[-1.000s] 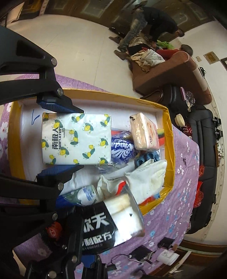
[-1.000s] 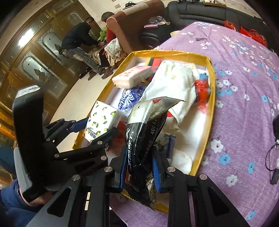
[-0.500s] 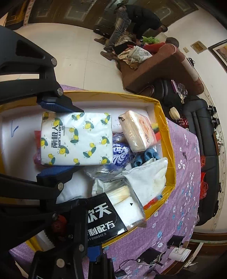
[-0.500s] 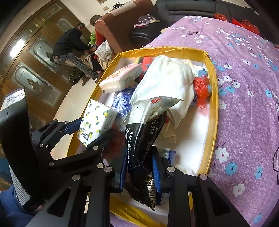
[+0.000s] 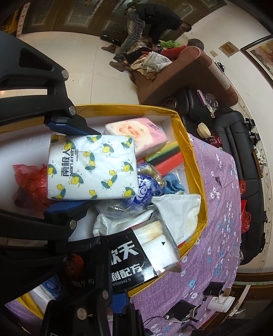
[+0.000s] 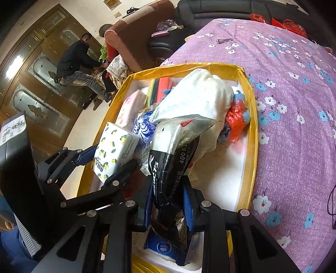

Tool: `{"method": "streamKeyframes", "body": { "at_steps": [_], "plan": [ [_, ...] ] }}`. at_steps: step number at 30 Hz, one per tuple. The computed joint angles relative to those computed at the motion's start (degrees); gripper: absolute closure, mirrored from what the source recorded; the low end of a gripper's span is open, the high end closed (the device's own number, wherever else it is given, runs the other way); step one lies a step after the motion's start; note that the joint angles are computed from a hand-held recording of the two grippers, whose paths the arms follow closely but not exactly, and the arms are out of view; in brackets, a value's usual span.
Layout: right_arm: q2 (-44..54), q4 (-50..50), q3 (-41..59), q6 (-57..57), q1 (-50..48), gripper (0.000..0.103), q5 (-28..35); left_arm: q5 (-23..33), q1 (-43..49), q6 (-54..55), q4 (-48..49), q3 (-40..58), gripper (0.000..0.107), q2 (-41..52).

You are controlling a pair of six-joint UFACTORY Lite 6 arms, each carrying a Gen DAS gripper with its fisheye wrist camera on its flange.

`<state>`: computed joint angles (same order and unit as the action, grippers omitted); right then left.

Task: Organize soft objects
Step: 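Lower both items into the tray and open both grippers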

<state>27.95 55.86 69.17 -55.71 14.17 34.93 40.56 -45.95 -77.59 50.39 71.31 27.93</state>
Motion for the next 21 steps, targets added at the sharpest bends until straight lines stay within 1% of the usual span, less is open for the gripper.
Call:
{"method": "streamKeyframes", "body": {
  "at_steps": [3, 7, 13, 21],
  "plan": [
    [1.68, -1.15, 2.54, 1.95, 0.79, 0.075, -0.13, -0.58, 0.50, 0.13, 0.34, 0.23, 0.055, 0.36],
    [0.97, -1.70, 1.87, 2.66, 1.64, 0.075, -1.11, -1.41, 0.88, 0.87, 0.15, 0.61, 0.055, 1.10],
    [2.76, -3.06, 4.19, 5.36, 2.25, 0.075, -1.50, -2.09, 1.06, 0.40, 1.20, 0.66, 0.055, 1.45],
    [0.99, -4.22, 1.86, 7.43, 1.61, 0.075, -2.39, -3.04, 0.83, -1.44, 2.64, -1.16, 0.055, 0.32]
  ]
}}
